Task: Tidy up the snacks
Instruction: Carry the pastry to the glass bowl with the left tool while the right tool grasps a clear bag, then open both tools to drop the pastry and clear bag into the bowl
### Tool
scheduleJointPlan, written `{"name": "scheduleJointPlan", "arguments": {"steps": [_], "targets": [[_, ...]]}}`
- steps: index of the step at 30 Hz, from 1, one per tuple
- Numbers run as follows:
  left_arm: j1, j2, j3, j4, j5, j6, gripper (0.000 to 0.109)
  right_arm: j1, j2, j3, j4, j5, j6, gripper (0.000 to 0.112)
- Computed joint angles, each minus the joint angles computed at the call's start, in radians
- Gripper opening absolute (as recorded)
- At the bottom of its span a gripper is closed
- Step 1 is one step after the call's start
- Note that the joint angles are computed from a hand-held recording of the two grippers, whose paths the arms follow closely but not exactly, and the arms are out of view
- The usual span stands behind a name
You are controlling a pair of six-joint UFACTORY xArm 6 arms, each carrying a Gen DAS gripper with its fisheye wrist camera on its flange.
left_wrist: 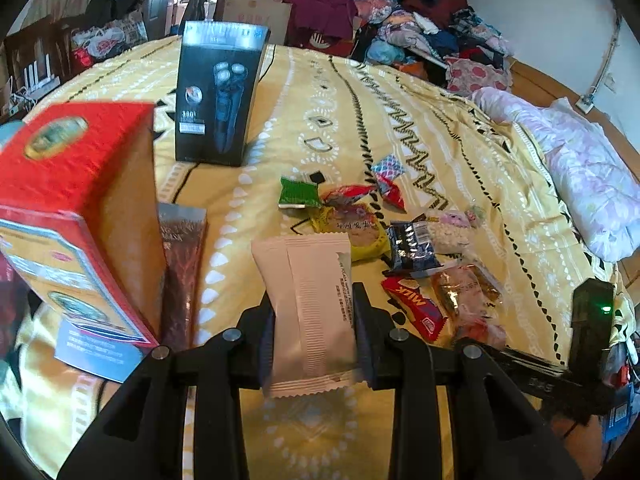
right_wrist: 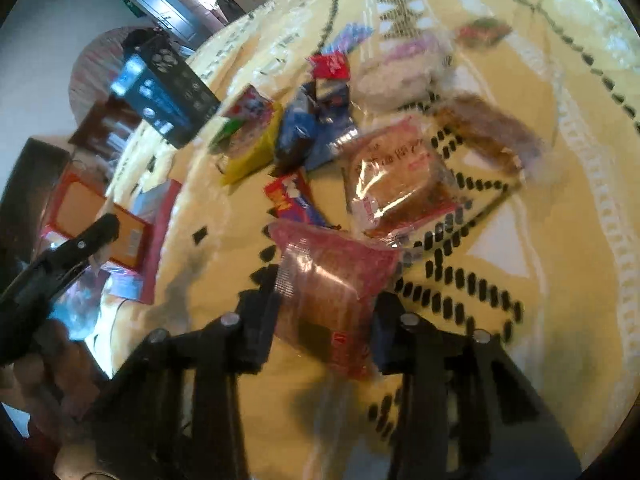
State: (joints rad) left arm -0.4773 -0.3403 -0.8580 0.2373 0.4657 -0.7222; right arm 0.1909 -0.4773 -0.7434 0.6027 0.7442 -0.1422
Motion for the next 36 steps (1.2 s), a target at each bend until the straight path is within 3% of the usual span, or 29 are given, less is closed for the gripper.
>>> {"name": "scheduleJointPlan", "arguments": {"steps": [4, 9, 14, 19, 30, 36], "targets": [[0.009, -0.064, 0.003, 0.052, 0.005, -0.022, 0.034, 0.018, -0.08, -0.026, -0.043, -0.001, 0.02, 0.039], [0.052, -0.173, -0.009, 0.147, 0.034, -0.055, 0.034, 0.102, -0.047, -0.187, -0.099, -0.04, 0.034, 0.039], [0.148, -0.283, -0.009, 0.173, 0.099, -0.027, 0.034, 0.218, 0.078, -0.39, -0.072, -0.08, -0.011, 0.039], [0.317, -0.375, 0.005, 0.116, 0.153, 0.052, 0.034, 0.344, 0.263, -0.622, -0.007, -0.074, -0.064, 0.039], [0.757, -0.423, 0.01, -0.063, 0.251, 0.261, 0.034, 0.572, 0.766, -1.276, 0.029, 0.15, -0.06, 0.039], [0.847, -0.456, 0.058, -0.063, 0.282, 0.295, 0.034, 0.636, 0.982, -1.573, 0.021, 0.287, -0.014, 0.039]]}}
